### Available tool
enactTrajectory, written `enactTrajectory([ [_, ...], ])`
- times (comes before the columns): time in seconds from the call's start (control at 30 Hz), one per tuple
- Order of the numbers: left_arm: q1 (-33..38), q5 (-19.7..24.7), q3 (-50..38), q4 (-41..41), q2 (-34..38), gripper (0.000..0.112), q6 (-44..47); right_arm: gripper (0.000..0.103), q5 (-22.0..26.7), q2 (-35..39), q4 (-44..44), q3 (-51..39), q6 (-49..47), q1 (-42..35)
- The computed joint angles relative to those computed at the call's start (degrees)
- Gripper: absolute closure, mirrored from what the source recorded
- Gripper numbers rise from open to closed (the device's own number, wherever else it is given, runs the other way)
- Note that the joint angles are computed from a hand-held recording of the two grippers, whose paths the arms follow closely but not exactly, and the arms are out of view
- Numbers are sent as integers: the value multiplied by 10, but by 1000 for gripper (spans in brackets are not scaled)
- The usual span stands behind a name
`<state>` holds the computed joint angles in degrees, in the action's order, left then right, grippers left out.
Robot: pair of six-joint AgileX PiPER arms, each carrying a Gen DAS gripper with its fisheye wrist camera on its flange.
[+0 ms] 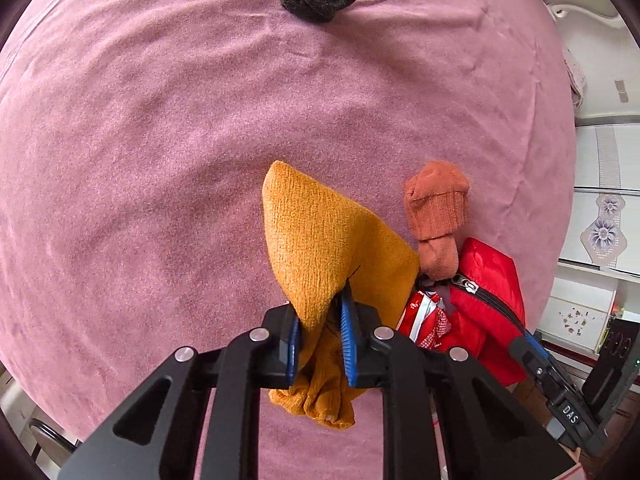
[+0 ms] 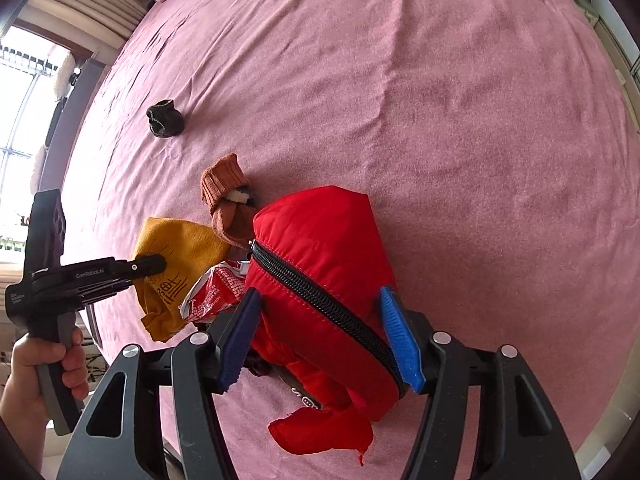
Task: Collect trash
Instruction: 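Grasp the yellow cloth bag with the left tool while the right tool grasps the red bag, then carry the yellow bag and red bag over the yellow bin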
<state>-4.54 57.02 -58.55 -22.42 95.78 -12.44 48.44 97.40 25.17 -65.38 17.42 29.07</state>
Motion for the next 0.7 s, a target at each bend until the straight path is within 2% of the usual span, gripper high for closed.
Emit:
enactTrajectory([
  [0.03,8,6,3,-3,-8,95,7,62,-2,-2,6,3,-1,-4],
  [0.1,13,13,-1,-2,-16,95,14,69,-6,-9,-7,7,14,-3],
  [0.13,14,16,4,0,-28,95,17,79,-6,-16,-14,8,21,-2],
  [0.23,5,31,-9,-5,-46,95,6,86,-7,-46,-40,11,49,6],
  [0.53,-24,96,-62,-2,-114,95,1,89,28,-177,-107,32,139,23],
  [0.7,-82,114,-80,4,-149,95,-29,89,54,-259,-147,59,200,44],
])
